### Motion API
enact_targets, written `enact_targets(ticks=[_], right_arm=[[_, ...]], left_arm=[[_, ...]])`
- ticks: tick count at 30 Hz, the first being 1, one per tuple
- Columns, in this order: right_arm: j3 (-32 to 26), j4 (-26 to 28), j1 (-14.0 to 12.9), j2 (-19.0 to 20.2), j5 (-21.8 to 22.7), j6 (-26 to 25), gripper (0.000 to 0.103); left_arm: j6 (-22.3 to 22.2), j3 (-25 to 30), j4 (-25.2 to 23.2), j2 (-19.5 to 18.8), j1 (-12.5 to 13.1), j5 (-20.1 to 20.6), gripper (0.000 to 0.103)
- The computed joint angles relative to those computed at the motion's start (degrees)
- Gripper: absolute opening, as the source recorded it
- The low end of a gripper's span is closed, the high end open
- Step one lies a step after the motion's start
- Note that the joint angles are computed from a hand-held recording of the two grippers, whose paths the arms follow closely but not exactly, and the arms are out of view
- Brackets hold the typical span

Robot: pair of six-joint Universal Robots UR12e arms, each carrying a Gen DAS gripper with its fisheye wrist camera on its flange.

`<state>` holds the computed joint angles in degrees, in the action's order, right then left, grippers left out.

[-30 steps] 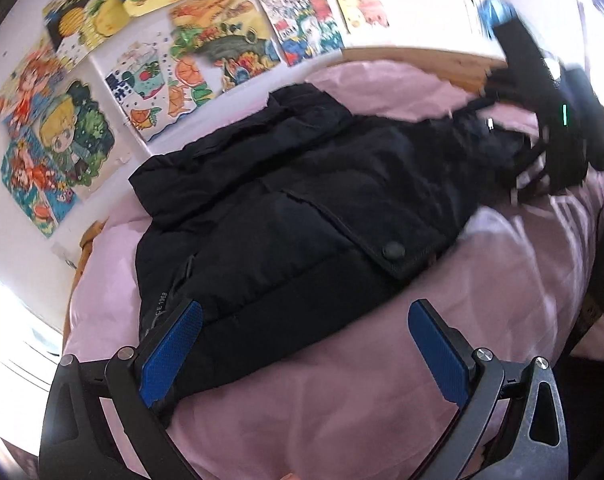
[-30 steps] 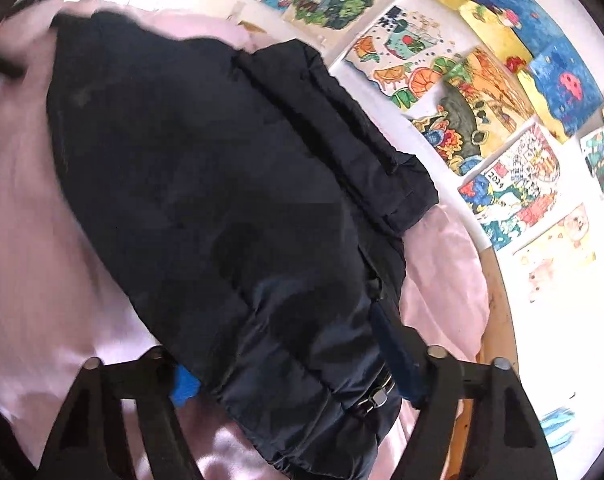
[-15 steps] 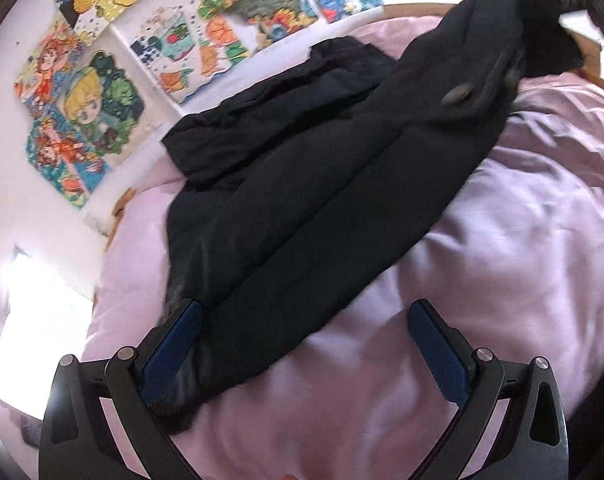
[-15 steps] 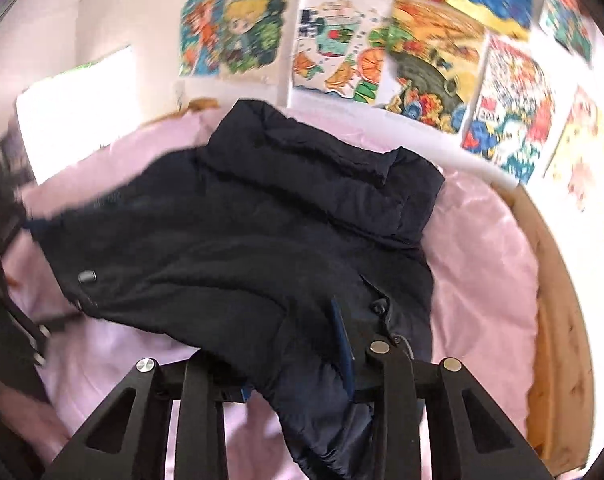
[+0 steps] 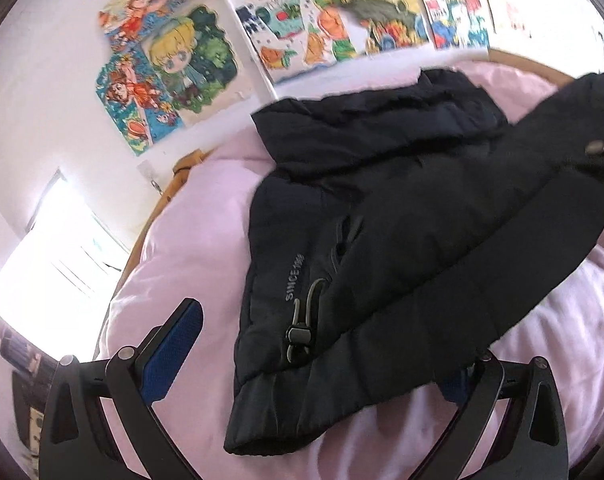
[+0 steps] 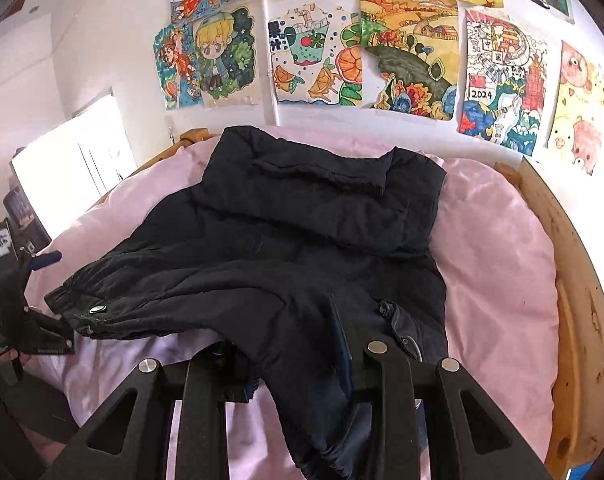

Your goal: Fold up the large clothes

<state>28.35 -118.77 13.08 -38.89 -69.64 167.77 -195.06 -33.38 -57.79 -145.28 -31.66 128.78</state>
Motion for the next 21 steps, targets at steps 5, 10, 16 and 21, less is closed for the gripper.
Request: enact_targets(ticks=[5, 10, 16, 21], right_arm=[[2.69, -1.99, -0.20, -1.20, -0.38, -1.02, 0.028], [11.89, -8.50, -0.09, -5.15, -2.02, -8.64, 0.028], [20.83, -12.98, 0.43, -8.96, -5.07, -15.90, 0.018], [24.29, -15.41, 0.63, -10.89, -8.23, -15.02, 0.010]], left_arm=[[2.54, -0.79, 1.94, 0.49, -0.76, 2.67, 0.090], [3.72, -2.97, 2.27, 1.81, -0.71, 0.08, 0.037], [8.12, -3.46, 3.64, 1.79, -0.85, -3.00, 0.008], [9.36, -4.77, 3.99, 3.14, -1.34, -5.40, 0.006]])
